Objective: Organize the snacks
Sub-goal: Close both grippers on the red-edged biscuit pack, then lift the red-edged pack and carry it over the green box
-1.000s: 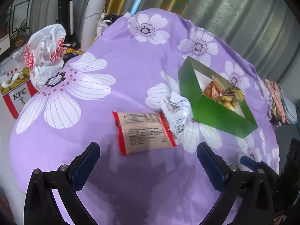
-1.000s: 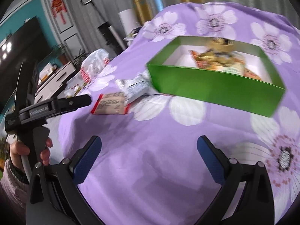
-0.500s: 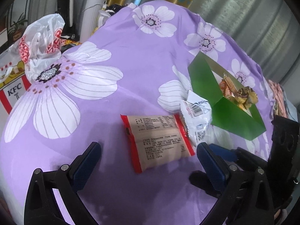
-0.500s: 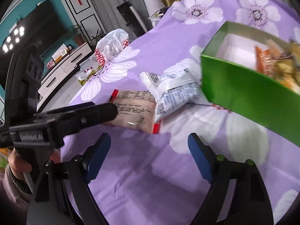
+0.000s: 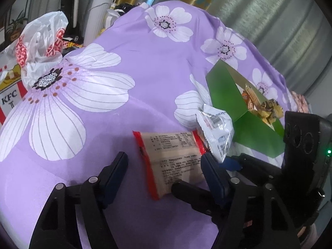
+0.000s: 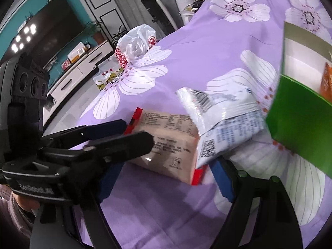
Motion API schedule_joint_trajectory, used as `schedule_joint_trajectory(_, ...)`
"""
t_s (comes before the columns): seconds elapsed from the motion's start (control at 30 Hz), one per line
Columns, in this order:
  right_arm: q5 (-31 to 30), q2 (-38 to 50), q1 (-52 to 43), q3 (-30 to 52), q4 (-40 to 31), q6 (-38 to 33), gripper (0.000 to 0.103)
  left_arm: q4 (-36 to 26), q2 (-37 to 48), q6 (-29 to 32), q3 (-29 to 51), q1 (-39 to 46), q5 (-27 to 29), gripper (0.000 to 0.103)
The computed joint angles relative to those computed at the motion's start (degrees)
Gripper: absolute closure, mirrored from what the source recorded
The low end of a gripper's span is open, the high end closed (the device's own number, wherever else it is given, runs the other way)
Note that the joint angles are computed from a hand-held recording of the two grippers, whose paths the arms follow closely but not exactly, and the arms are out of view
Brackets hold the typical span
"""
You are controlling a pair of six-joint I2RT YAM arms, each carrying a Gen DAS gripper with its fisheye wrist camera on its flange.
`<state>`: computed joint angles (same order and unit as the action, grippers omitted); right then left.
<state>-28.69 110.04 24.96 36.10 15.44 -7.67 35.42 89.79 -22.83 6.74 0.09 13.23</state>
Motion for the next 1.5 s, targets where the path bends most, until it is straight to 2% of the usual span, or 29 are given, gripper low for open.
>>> schedule_joint_trajectory(0.03, 0.3, -0.2, 0.3, -0.1, 0.0, -0.4, 0.032, -0.3, -0.1, 0.1, 0.1, -0.3, 0.0, 0.033)
schedule_joint_trajectory(0.07, 0.3, -0.4, 0.6, -0.3, 0.0, -0.8, 0.044, -0.6, -0.1, 0.1, 0.3, -0.3, 0.8, 0.036)
schedule_joint_trajectory(0.1, 0.1, -0.5, 0.7, -0.4, -0.1, -1.2, 0.051, -0.6, 0.3, -0.1, 0.4, 0.0, 1.8, 0.037)
schedule_joint_trajectory(0.17, 0.6, -1.2, 0.7, -1.0, 0.0, -1.2, 0.054, -0.3, 0.4, -0.1, 0.3, 0.8, 2.9, 0.039)
schedule_joint_trajectory(0.23, 0.4, -1.4, 0.3, -1.3, 0.1, -0.7, 0.057, -0.4, 0.6, -0.3, 0.1, 2.9, 5.4, 0.05)
schedule_joint_trajectory(0.33, -0.7, -1.4, 0.0, -1.2, -0.5, -0.3, 0.065, -1.5, -0.4, -0.6, -0.4, 4.5, 6.6, 0.06)
schedule_joint_trajectory(0.47, -2.0, -2.3, 0.3, -3.0, 0.5, 0.1, 0.07, -4.2, -4.2, -1.5, -1.6, 3.4, 6.0, 0.06)
schedule_joint_trajectory(0.6, -3.1, -5.0, -0.2, -6.3, 1.6, 0.2, 0.082, -9.7, -11.4, -2.9, -3.3, 1.1, 5.1, 0.061)
schedule_joint_trajectory(0.77, -4.0, -10.7, -2.4, -12.2, 2.2, -0.3, 0.082, -18.6, -23.1, -7.1, -4.6, -8.5, -1.3, 0.062)
schedule_joint_trajectory(0.9, -6.4, -16.7, -6.1, -17.0, 1.8, -0.8, 0.084, -28.7, -34.2, -10.9, -3.8, -17.2, -6.5, 0.062)
schedule_joint_trajectory(1.03, -9.7, -27.4, -11.9, -21.8, -3.6, -4.0, 0.084, -36.9, -42.4, -15.4, -1.6, -28.0, -13.3, 0.062)
schedule_joint_trajectory(1.27, -16.3, -43.0, -25.8, -24.2, -19.5, -13.2, 0.084, -38.3, -39.5, -19.9, 4.2, -41.8, -22.2, 0.062)
schedule_joint_trajectory(1.5, -22.4, -48.1, -39.4, -22.7, -31.5, -24.0, 0.084, -36.8, -31.5, -20.3, 10.9, -48.7, -26.0, 0.062)
